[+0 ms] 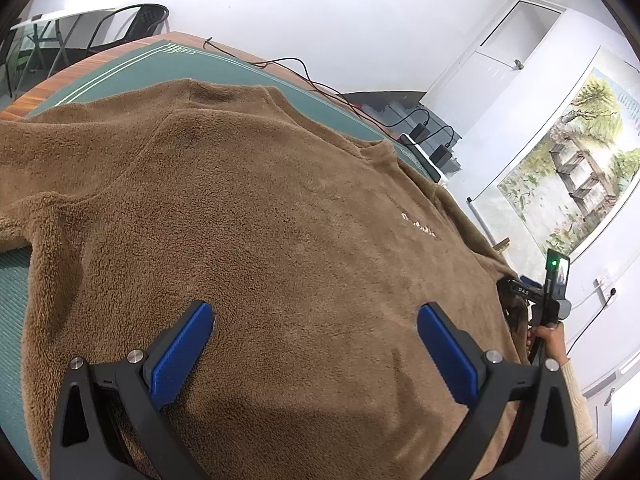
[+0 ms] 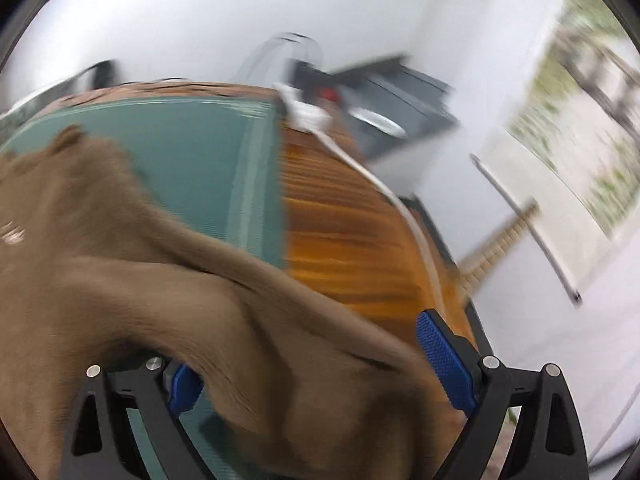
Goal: Fold clothes
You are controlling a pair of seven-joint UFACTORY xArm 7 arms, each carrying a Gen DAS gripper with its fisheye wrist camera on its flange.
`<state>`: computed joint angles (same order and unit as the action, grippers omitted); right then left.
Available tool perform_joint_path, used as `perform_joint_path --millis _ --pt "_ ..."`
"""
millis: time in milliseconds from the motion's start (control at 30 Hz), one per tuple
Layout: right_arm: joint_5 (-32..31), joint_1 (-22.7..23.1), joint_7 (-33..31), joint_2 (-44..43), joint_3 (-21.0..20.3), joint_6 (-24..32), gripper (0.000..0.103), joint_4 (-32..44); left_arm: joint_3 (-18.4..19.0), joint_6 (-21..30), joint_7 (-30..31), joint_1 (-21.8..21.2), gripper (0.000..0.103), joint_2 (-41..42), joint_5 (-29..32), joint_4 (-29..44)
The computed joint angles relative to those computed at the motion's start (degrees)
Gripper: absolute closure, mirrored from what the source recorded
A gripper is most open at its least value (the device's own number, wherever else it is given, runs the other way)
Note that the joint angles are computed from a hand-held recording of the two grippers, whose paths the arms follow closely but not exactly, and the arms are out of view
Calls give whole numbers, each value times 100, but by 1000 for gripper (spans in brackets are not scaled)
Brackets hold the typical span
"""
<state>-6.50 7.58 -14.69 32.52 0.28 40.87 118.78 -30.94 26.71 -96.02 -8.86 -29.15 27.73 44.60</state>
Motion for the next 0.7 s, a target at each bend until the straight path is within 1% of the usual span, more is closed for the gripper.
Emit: perform_joint_path --millis 33,133,200,267,333,400,467,533,600,700 --pt "129 -96 -112 -5 83 61 8 8 0 4 0 0 1 5 4 3" --pt "587 -353 -595 -271 363 12 8 -373 7 11 3 -2 1 23 15 15" --pt "991 -539 -1214 -675 620 -108 8 -911 9 24 3 -8 1 32 20 25" --pt "1404 -675 -1789 -1194 772 -398 8 -1601 22 14 2 -20 1 22 23 11" --pt "2189 -892 -2561 -1850 982 -635 7 -2417 22 3 -8 -20 1 14 26 3" --pt "3119 -1052 -3413 -2468 1102 -715 6 -3104 21 3 -10 -22 1 11 26 -1" --pt "4175 -1104 -4356 -3241 1072 -716 6 -3913 26 8 -1 -29 1 8 21 -5" --pt "4829 -957 -5004 -3958 896 -776 6 -4680 52 12 30 -52 1 10 -7 -5" --pt "5326 -713 -5629 -4687 669 -938 6 -5452 97 75 132 -110 1 48 -61 40" --pt "5779 -324 -6186 -5808 315 -1134 6 -6539 124 334 355 -236 1 143 -129 206"
